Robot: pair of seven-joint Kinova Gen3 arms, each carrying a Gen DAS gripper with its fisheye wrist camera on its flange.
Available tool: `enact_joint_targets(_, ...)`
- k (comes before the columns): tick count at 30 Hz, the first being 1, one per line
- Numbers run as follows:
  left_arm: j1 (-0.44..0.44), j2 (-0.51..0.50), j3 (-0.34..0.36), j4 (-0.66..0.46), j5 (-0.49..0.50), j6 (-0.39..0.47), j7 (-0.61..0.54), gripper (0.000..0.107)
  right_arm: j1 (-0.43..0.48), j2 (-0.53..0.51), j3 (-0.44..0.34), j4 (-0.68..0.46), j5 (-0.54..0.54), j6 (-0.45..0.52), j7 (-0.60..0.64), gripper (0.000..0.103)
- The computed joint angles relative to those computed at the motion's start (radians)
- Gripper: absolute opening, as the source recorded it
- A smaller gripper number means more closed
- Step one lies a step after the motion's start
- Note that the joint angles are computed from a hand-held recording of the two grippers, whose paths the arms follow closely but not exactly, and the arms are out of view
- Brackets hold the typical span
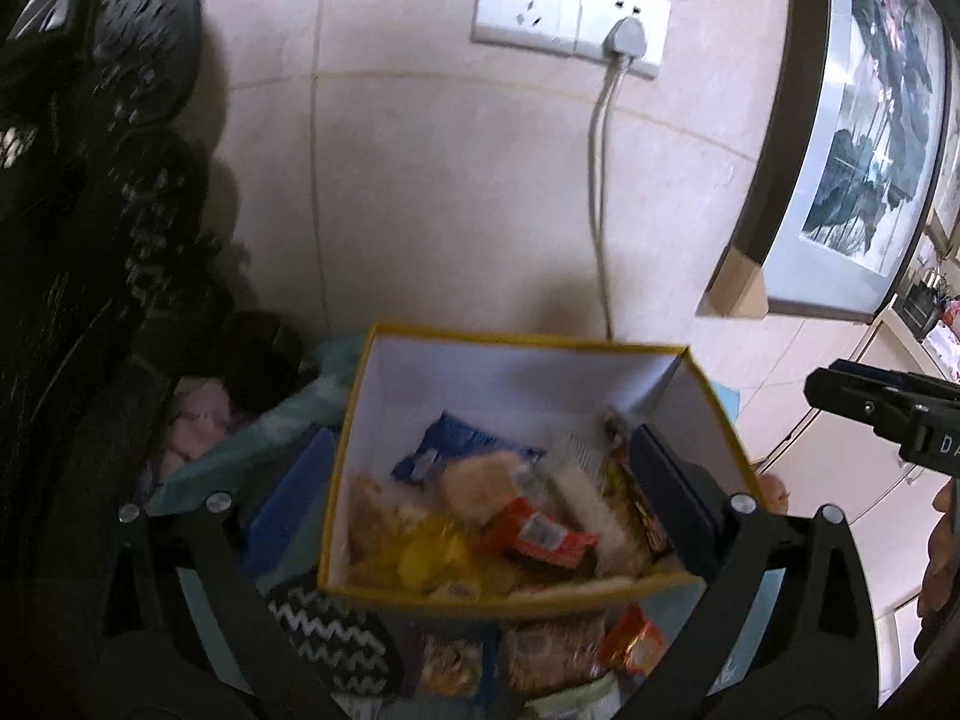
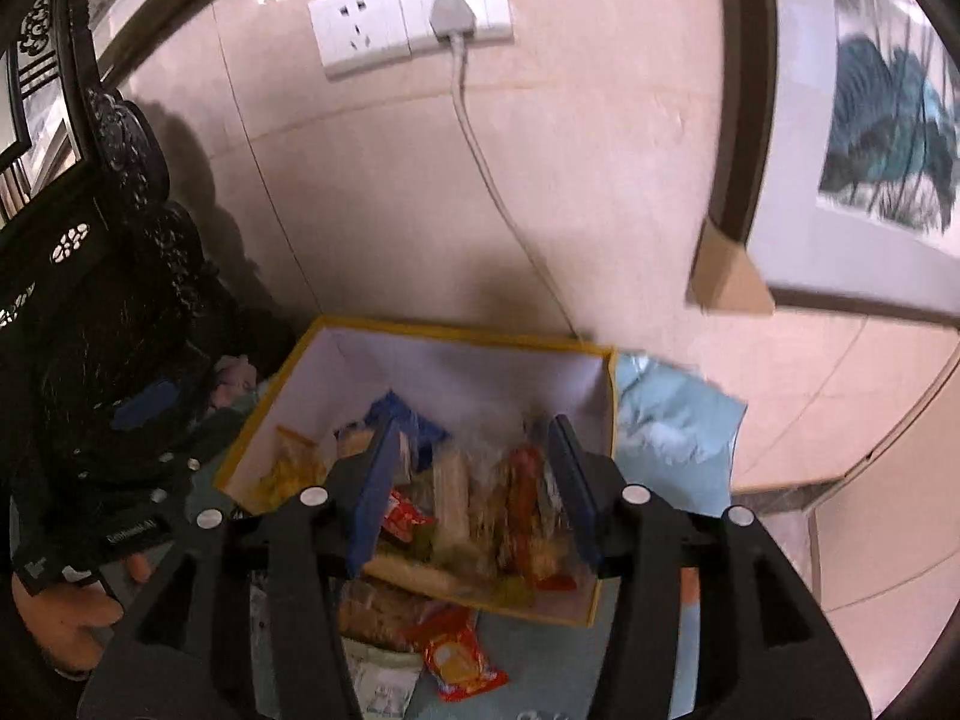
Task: Organize snacks
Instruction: 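Grasp a clear bread bag with the left tool while the right tool grasps a red biscuit pack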
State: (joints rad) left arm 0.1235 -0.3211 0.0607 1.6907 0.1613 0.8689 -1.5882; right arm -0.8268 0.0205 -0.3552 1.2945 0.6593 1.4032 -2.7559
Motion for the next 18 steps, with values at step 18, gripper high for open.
enact_joint_targets(18, -0.087, -0.235, -0.036, 0.436, -0.098, 0.098, -0.006, 0.1, -0.054, 0.031, -0.039, 0.325, -0.241, -0.13, -0.148, 0.052)
